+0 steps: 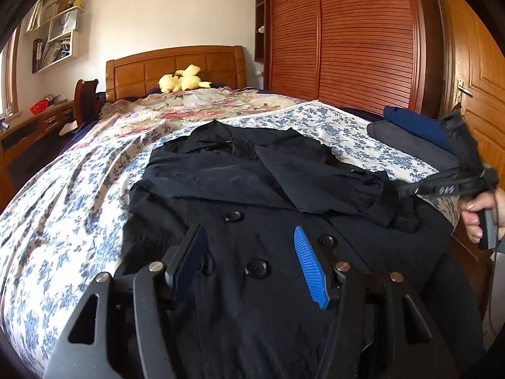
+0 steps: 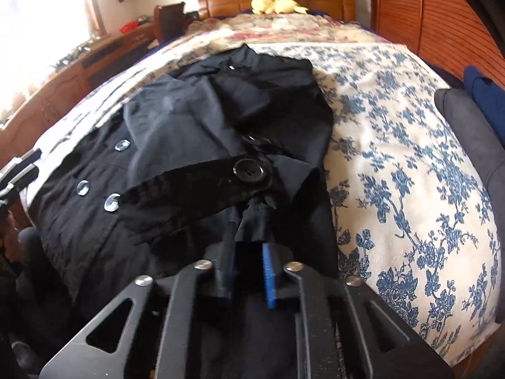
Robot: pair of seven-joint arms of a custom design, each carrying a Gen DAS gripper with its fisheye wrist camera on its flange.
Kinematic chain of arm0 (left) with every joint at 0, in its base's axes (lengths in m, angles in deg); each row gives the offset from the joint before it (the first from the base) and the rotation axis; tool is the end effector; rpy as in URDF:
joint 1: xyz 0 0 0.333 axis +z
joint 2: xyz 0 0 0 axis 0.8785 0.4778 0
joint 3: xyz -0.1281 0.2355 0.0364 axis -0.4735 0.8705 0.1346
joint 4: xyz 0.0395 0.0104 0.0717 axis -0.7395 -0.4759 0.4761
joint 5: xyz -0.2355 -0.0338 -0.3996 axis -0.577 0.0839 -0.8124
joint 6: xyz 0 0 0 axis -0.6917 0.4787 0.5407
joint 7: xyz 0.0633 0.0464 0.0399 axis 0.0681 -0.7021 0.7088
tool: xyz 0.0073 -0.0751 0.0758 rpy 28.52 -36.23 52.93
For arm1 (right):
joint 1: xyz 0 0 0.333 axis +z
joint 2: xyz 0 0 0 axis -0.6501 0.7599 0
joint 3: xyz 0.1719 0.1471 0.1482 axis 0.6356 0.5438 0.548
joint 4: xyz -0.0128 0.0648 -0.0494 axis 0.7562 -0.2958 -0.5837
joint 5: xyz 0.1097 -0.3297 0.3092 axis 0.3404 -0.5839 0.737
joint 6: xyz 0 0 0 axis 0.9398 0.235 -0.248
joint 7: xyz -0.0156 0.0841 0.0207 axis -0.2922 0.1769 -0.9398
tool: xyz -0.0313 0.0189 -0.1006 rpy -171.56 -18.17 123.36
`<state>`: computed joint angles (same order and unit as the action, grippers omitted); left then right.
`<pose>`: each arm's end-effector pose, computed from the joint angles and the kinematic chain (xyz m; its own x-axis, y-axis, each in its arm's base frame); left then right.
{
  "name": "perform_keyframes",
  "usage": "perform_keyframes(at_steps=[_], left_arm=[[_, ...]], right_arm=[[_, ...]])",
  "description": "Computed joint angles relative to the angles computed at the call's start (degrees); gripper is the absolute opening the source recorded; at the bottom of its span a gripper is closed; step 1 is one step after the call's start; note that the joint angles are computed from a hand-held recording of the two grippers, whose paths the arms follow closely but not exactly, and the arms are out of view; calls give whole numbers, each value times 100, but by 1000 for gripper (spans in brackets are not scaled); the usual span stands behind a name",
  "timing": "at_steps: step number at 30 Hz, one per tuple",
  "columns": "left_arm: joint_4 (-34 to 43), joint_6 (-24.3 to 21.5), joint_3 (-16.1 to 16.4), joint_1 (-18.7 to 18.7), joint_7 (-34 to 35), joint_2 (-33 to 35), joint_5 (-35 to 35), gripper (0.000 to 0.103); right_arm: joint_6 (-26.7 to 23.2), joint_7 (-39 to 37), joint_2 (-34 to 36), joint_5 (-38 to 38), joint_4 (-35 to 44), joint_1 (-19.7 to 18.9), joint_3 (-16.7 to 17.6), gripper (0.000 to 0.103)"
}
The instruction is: Fold large clothes
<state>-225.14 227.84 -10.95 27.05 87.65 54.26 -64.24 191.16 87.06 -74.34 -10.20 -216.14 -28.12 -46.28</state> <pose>0.5021 -0.1390 0.4543 -0.3836 -0.9230 0.0305 -0.4915 0.1760 -0.8529 0.5426 0.0730 0.3775 0.2358 -0.9638 -0.1248 -0.7595 -0.1026 -0.6424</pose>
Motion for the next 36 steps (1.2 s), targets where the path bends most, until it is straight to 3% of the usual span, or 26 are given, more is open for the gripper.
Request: perform_keyframes(at_steps=[2,7,12,18,23,24,26,28,30,36], left_arm=[[-75,-3,-185,239,-91,-56,60,59],[-313,-16,-479,835,-346,-363,278,59],[-561,-74,-573,1273,-565,-714,513,59],[-758,-160,-698,1692,-731,-987,762,59],[-813,-187,-652,1821,-786,-1064,846,59],[-821,-189,-638,1824,-789,-1075,854,59],[-833,-190,-618,1831,-799,-1089,865,59],[-815,-185,-591,1810,-809,-1060,862,59],[-784,-182,-593,1784,-828,-1008,854,59],[-660,-202,-527,1591,-770,-795,815,59]], right_arm=[[16,-526,-165,550,-18,352,-247,5],[170,-1193,-252,1130,258,857,-263,4],[201,-2071,194,1879,1042,1417,-193,4],[-51,-2543,925,2310,1958,1452,299,4],[49,-2604,1199,1986,2210,1343,674,4],[112,-2540,1218,1890,2217,1326,719,5],[174,-2418,1252,1805,2252,1310,771,20],[306,-2371,1225,1790,2224,1290,770,45],[220,-2639,1143,2139,2192,1315,689,47],[483,-2087,903,1638,1837,1147,656,47]])
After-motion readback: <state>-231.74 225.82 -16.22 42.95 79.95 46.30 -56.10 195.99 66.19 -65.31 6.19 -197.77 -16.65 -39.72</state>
